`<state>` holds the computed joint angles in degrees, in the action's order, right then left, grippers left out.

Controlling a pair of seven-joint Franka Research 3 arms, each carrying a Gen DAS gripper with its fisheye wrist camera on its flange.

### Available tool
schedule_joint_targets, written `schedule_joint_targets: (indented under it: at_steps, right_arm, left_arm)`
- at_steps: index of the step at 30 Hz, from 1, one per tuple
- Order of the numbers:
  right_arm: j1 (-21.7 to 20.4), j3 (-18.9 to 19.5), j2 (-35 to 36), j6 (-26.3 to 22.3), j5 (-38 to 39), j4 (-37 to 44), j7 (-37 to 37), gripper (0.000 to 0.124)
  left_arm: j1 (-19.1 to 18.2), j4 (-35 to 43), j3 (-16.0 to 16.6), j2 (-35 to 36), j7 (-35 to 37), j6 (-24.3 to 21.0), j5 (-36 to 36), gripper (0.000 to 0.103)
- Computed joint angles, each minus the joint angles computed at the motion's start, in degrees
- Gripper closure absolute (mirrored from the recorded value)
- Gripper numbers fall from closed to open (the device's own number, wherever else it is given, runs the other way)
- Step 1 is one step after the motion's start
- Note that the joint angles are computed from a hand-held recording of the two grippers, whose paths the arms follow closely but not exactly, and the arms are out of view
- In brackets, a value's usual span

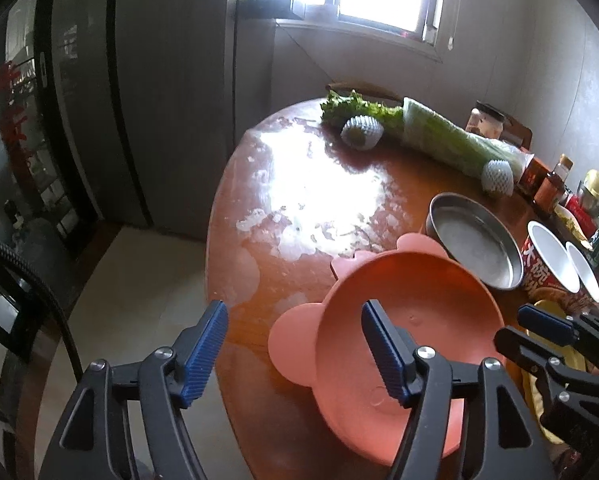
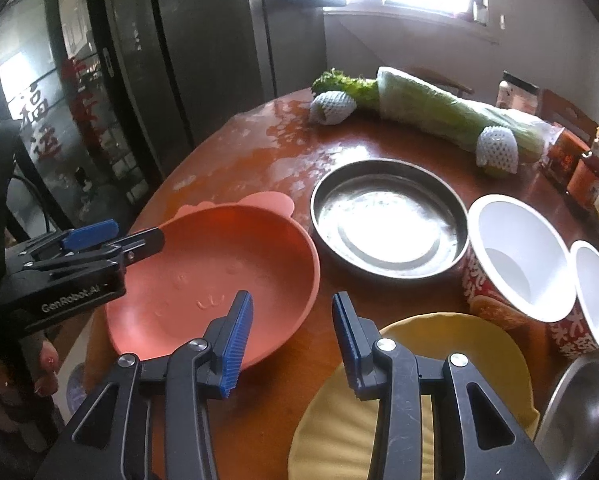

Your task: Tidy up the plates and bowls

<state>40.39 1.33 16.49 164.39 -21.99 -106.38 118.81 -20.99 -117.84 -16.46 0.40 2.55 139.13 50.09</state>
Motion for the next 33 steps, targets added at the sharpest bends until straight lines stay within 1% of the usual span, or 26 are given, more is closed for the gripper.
schedule_joint_targets:
  at_steps: [2,4,7,10,15,19,22,28,30,33]
  right_arm:
    - [0.32,-0.52,-0.87,0.6,-0.78,-0.76,1.2,0.08]
    - [0.61,-1.09,-1.92,1.17,-2.12,-1.63,3.01,0.076]
    - [0.85,-1.85,-3.72,1.99,-5.25,-3.15,6.41,0.074]
    - [0.4,-1.76,-5.5,2.35,-8.71,-4.5,9.81,0.073]
    - [-1.04,-0.74,-9.34,2.8,-16.18,-7.49,17.25,0.07]
    - [-3.12,0.97,-12.36,3.31,-21.26,-9.96,22.15,0.066]
    - [-5.12,2.66,-14.3,3.4,-23.53,-11.47,24.6,0.065]
    - [-9.93,6.11,-19.13,3.71,-29.06,-15.5,30.97,0.06]
    - [-11.65,7.19,-20.79,4.04,-29.33,-17.09,31.93,0.06]
    - [-14.36,9.02,-23.3,4.22,-30.49,-19.41,33.97,0.059]
  left_arm:
    - [-0.12,-0.16,-0.14,-0.57,0.21,-0.24,-0.03,0.034]
    - [-0.29,-0.16,-0.43,-1.08,0.17,-0.54,0.12,0.034]
    - [-0.6,0.1,-0.91,-1.62,0.46,-1.04,0.17,0.034]
    - [-0.95,0.16,-1.44,-2.28,0.15,-1.16,0.66,0.033]
    - [-1.94,1.66,-2.51,-2.35,0.2,-2.02,1.92,0.028]
    - [-2.99,3.64,-2.99,-1.42,0.74,-2.75,2.62,0.027]
    - [-3.9,5.0,-3.18,-0.72,0.86,-3.35,3.19,0.026]
    - [-5.88,9.13,-3.1,2.31,2.25,-3.3,4.01,0.026]
    - [-6.62,10.59,-2.89,3.49,3.2,-2.91,4.03,0.026]
    - [-8.24,13.57,-2.62,5.79,4.75,-3.49,4.31,0.026]
